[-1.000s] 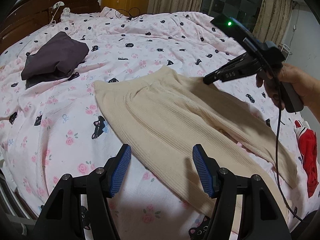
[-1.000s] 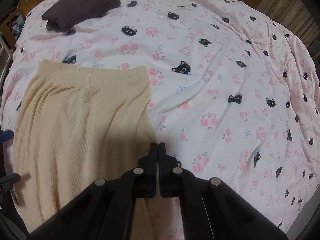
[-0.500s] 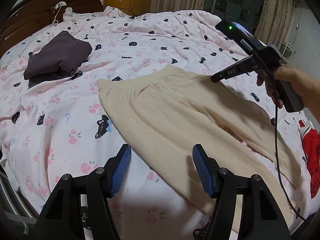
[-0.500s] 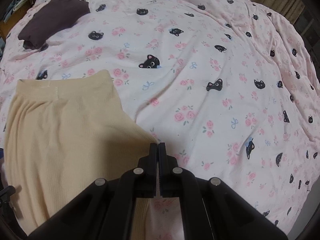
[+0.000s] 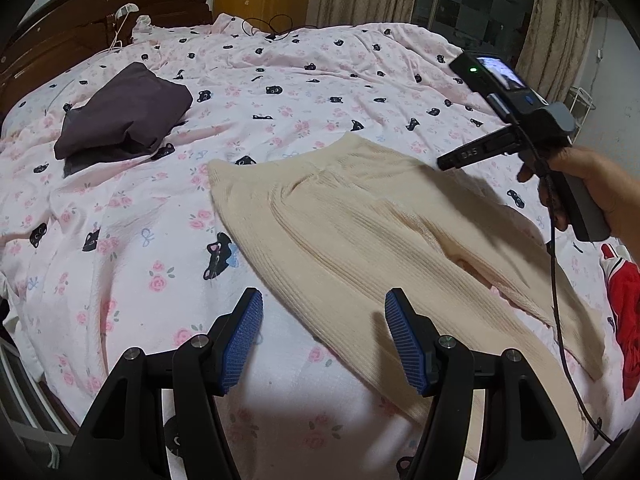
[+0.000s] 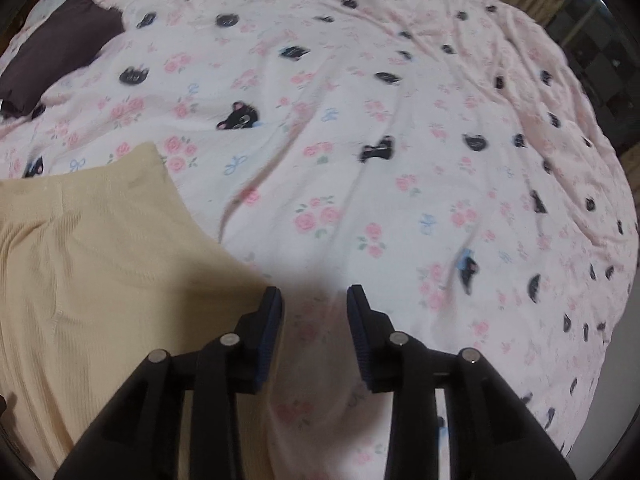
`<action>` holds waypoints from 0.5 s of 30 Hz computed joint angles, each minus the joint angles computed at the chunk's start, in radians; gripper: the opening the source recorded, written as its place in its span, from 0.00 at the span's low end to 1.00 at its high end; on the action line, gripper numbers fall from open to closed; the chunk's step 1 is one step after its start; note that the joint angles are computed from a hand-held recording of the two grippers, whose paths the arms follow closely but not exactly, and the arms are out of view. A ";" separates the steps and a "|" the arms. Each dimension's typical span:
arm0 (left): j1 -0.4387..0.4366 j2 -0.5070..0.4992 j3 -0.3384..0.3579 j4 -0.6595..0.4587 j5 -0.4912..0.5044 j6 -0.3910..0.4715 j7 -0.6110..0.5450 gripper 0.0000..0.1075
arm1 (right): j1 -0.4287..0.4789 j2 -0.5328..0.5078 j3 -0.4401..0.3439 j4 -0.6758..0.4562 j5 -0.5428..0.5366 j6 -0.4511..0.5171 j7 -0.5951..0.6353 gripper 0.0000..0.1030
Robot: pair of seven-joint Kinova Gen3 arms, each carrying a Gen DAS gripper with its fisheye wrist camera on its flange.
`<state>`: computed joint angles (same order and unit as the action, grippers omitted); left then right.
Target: Fold clothes
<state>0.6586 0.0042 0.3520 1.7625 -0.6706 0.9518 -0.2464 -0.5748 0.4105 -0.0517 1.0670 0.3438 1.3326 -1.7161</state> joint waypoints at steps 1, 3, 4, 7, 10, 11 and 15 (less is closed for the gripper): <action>0.000 -0.004 0.000 0.001 -0.004 0.002 0.003 0.54 | -0.005 -0.022 0.007 0.022 0.012 -0.015 -0.021 0.34; -0.002 -0.015 0.002 0.008 -0.016 0.004 0.017 0.54 | -0.004 -0.080 0.009 0.077 0.028 -0.051 -0.062 0.35; -0.005 -0.021 0.003 0.010 -0.020 0.007 0.020 0.54 | 0.000 -0.113 0.007 0.107 0.036 -0.067 -0.085 0.35; -0.020 -0.039 0.007 0.018 -0.027 0.019 0.030 0.55 | 0.022 -0.220 -0.011 0.195 0.044 -0.108 -0.157 0.35; -0.047 -0.062 0.010 0.029 -0.031 0.034 0.046 0.55 | 0.055 -0.351 -0.055 0.294 0.010 -0.136 -0.200 0.35; -0.058 -0.070 0.011 0.033 -0.031 0.039 0.050 0.55 | 0.060 -0.396 -0.075 0.329 -0.001 -0.135 -0.207 0.35; -0.111 -0.090 0.001 0.034 -0.007 0.051 0.024 0.55 | 0.071 -0.545 -0.167 0.436 -0.024 -0.101 -0.231 0.35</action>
<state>0.5474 -0.0861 0.3531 1.7963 -0.6773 1.0028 -0.2221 -0.5043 -0.1349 -0.2184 1.5027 0.3200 1.2311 -1.9473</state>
